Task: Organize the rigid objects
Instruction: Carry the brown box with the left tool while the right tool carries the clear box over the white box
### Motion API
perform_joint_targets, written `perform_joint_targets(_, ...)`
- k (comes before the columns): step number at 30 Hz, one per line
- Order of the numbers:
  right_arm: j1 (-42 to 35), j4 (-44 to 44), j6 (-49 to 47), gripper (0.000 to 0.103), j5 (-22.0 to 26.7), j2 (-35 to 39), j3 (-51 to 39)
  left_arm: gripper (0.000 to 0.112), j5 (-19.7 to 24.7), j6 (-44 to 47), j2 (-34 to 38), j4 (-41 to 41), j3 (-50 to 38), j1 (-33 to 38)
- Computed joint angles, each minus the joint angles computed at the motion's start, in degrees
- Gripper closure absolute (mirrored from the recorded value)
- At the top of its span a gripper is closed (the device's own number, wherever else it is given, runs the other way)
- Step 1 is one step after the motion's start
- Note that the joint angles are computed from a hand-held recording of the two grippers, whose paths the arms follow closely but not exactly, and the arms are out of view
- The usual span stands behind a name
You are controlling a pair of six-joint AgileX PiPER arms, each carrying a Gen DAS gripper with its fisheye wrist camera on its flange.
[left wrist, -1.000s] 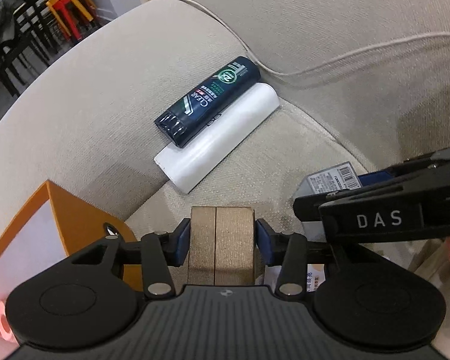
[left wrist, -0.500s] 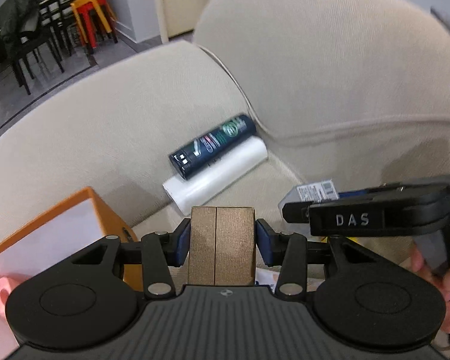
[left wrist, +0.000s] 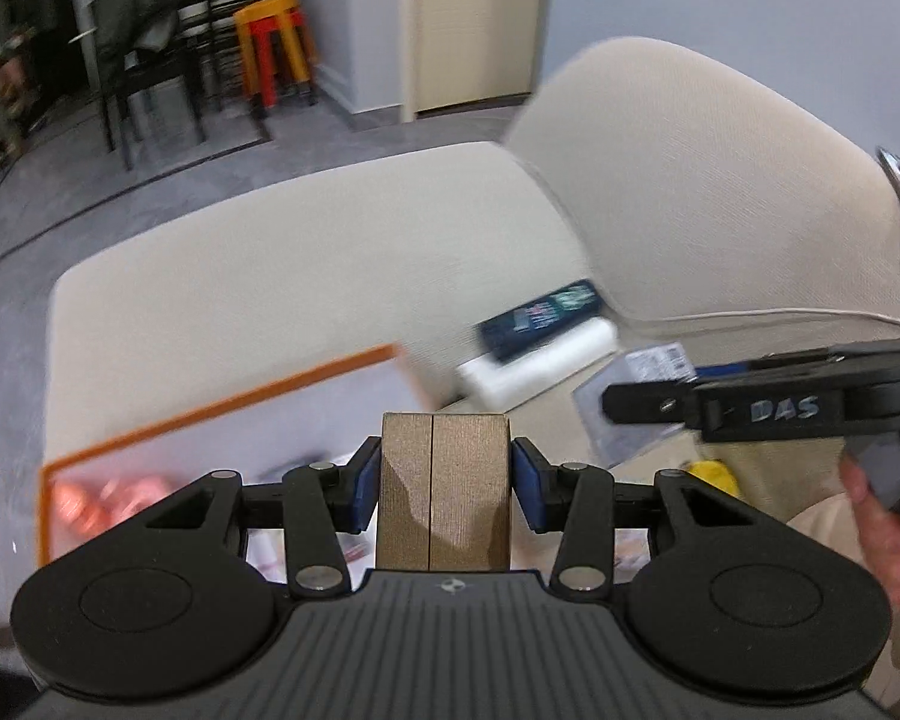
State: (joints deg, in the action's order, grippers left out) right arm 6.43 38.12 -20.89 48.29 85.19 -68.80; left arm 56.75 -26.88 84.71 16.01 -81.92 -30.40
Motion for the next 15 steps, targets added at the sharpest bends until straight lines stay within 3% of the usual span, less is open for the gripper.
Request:
perform_joint_targets(4, 5.76, 0.24, 0.06, 0.052, -0.21, 0.15, -1.78, 0.061, 1.09, 0.77, -6.86, -0.65, 6.5, 5.17)
perform_joint_targets(8, 11.79, 0.73, 1.65, 0.052, -0.09, 2.09, -3.7, 0.061, 1.6, 9.47, -10.89, -7.21, 10.53, 14.16)
perform_joint_targets(15, 21.76, -2.33, 7.27, 0.052, -0.65, 7.9, -7.7, 0.061, 1.36, 27.88, -9.53, -10.49, 13.55, 24.61)
